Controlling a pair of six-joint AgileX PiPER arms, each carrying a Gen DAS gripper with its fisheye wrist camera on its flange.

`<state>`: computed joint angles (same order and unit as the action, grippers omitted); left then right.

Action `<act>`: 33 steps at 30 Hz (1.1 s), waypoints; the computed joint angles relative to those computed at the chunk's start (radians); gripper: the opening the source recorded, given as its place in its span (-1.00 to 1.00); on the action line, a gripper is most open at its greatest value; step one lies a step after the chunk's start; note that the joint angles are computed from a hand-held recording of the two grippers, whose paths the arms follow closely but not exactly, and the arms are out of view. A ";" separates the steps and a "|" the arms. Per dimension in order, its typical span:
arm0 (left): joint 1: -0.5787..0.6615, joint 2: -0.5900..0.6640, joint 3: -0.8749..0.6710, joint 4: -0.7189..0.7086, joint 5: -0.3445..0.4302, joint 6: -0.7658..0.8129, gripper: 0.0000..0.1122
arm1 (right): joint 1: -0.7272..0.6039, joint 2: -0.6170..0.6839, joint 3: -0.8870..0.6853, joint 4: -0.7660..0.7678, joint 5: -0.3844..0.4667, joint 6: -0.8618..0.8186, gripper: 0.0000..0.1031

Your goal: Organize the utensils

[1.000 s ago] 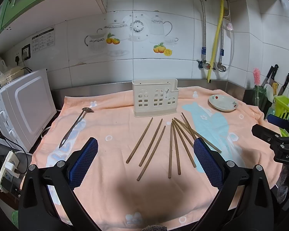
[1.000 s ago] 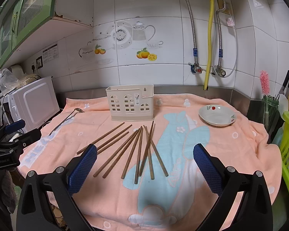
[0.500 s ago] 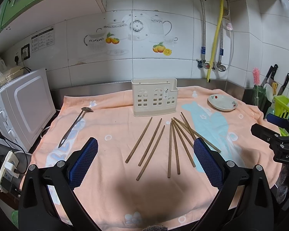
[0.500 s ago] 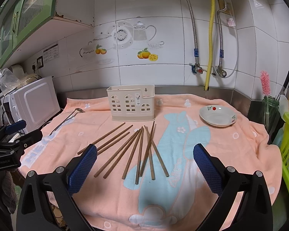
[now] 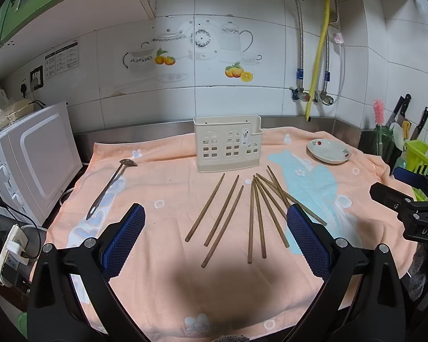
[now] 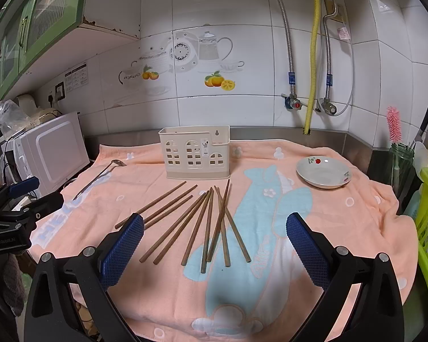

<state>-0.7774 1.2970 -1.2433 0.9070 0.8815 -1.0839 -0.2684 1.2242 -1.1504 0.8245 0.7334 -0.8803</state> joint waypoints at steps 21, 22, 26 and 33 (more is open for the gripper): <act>0.026 0.002 -0.008 -0.027 -0.011 0.028 0.75 | 0.018 0.013 -0.007 -0.017 -0.008 0.013 0.88; 0.029 0.003 -0.010 -0.030 -0.011 0.030 0.75 | 0.018 0.016 -0.008 -0.017 -0.008 0.012 0.88; 0.037 0.006 -0.014 -0.038 -0.016 0.041 0.75 | 0.021 0.018 -0.009 -0.017 -0.011 0.012 0.88; 0.046 0.011 -0.011 -0.041 -0.024 0.042 0.75 | 0.028 0.031 -0.008 -0.017 -0.021 0.011 0.88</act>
<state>-0.7317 1.3077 -1.2540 0.8660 0.8576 -1.0423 -0.2403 1.2548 -1.1587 0.8074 0.7122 -0.8690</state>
